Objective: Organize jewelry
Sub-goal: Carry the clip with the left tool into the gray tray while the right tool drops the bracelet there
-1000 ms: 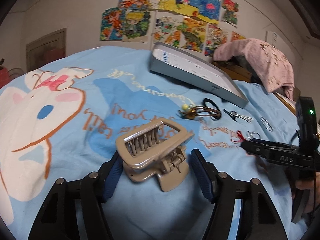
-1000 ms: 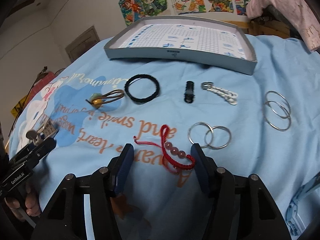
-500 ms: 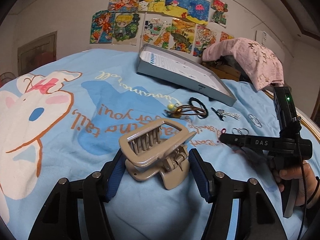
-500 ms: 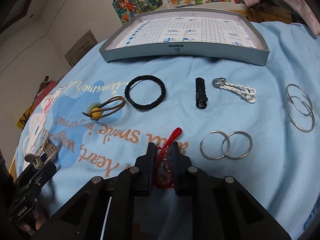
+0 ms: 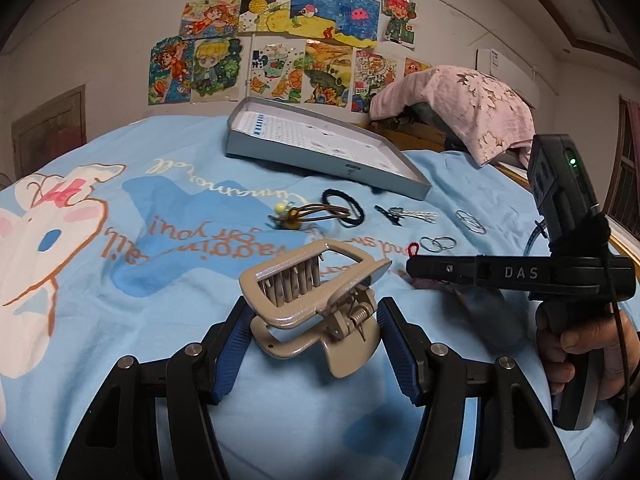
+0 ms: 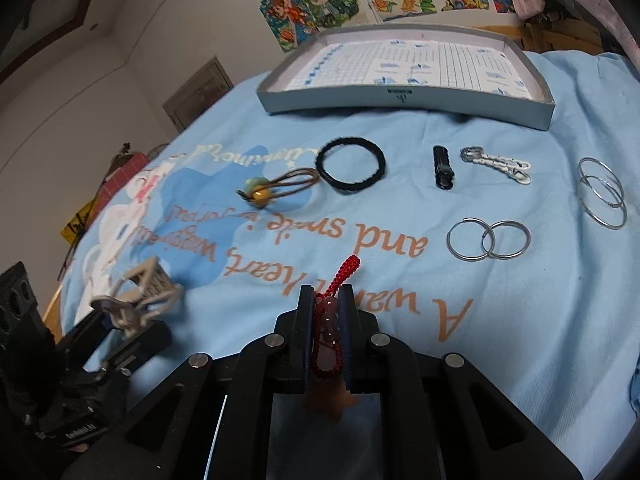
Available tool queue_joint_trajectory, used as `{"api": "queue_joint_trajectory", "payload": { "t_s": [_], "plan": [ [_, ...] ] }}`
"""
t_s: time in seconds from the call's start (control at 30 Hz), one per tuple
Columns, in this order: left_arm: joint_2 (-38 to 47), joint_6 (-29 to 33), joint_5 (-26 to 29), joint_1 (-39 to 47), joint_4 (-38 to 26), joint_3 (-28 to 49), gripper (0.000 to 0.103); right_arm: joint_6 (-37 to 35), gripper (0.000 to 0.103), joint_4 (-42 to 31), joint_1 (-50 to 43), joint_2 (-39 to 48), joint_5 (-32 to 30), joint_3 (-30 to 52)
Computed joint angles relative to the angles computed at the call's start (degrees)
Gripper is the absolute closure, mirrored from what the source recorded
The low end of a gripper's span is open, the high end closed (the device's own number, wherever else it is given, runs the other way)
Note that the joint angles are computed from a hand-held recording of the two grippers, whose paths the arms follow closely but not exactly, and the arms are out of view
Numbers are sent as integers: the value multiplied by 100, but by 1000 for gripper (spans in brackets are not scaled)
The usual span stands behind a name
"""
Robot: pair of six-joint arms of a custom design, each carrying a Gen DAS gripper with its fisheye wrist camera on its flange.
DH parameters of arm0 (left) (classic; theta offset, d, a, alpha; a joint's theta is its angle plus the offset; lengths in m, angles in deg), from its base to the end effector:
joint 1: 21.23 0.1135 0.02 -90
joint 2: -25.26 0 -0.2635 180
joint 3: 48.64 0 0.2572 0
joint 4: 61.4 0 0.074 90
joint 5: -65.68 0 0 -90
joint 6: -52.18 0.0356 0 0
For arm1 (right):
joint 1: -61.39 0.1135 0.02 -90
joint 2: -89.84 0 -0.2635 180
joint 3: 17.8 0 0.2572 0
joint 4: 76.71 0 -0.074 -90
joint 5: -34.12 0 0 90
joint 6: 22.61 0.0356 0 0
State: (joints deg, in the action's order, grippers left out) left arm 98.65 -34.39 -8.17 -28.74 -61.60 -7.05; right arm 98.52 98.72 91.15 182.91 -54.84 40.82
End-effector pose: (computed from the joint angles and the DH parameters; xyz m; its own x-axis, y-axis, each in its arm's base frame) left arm 0.2515 -0.0431 0.1731 -0.5029 0.1243 -0.8553 0.3902 0.9157 -0.0964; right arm 0.2880 0.1639 0.1621 -0.7181 0.1848 -0.6710 -0.1318 0.9105 0.3919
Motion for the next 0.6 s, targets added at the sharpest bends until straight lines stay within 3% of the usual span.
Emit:
{"api": "queue_joint_trajectory", "payload": {
  "t_s": [0.2,0.33,0.43,0.6],
  "plan": [
    [73,-166,-235,-216,-192,451,42,-52,93,96,-154,-351,-212,-131],
    [504,-219,-336,-280,-311,1329,42,-373,93,-241,-504,-528,-517,219],
    [1185,-364,-324,-277,-522,2407,42,-685,93,-763,-866,-503,-731,864],
    [2882,-418,-463,-293,-1278,4765,42,-1092,93,-1707,-1422,210,-966,2602]
  ]
}}
